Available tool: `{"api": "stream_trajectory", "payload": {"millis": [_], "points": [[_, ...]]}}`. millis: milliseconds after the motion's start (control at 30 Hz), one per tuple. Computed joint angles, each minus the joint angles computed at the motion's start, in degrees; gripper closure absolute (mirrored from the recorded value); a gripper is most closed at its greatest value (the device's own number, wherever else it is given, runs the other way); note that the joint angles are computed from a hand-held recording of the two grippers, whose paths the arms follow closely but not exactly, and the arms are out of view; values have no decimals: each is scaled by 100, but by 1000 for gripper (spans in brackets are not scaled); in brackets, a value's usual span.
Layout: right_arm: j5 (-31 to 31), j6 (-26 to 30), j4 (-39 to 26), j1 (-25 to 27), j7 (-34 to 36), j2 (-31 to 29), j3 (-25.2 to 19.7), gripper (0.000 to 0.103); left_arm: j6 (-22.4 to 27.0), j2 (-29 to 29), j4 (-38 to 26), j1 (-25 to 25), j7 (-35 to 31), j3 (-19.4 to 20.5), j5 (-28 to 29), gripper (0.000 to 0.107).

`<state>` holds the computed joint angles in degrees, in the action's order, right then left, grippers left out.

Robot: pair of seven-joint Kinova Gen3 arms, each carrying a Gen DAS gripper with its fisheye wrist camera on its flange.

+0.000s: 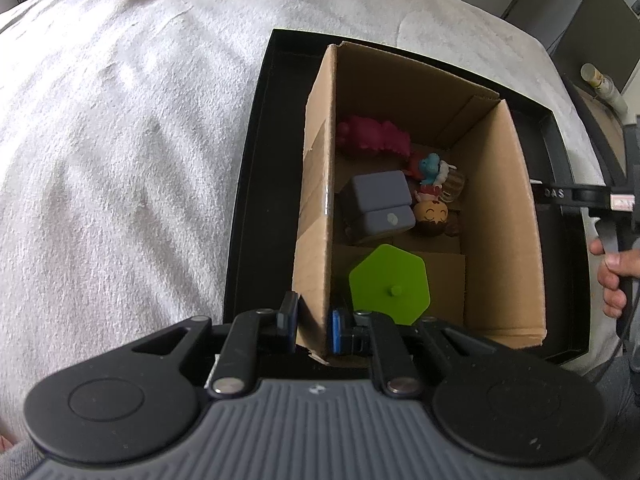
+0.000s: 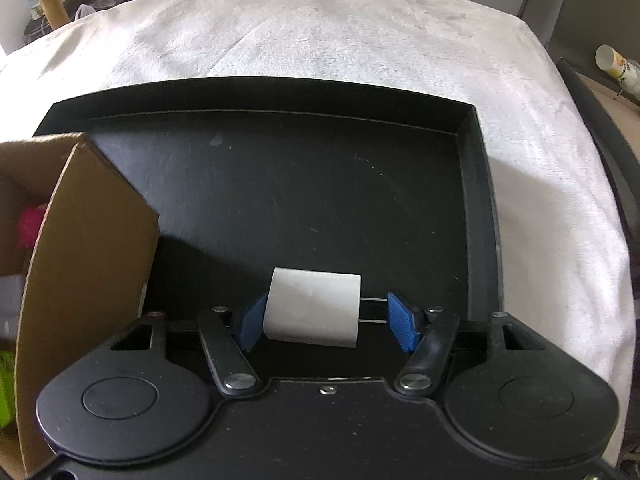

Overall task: Organize rigid objects
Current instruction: 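Move the right tool to the white plug charger and grasp it, then lift the white charger with the right tool and carry it over the box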

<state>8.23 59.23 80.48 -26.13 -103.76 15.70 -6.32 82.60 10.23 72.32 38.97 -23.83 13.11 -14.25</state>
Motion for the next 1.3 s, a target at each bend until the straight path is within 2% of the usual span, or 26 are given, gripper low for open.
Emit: {"api": "stream_trajectory", "payload": {"millis": [267,800,1300], "points": [[99,-10,246,14,132,-325,-40,41,-23,-100,46,20,47,32,-66,94],[123,-87,229,35,585,-853,-215,41,-136,-240,152,65,218,130,-234,94],[10,83,-201,-86,1096,-1094,-397,41,-357,-457,367,-15,391,226,-293,94]]}}
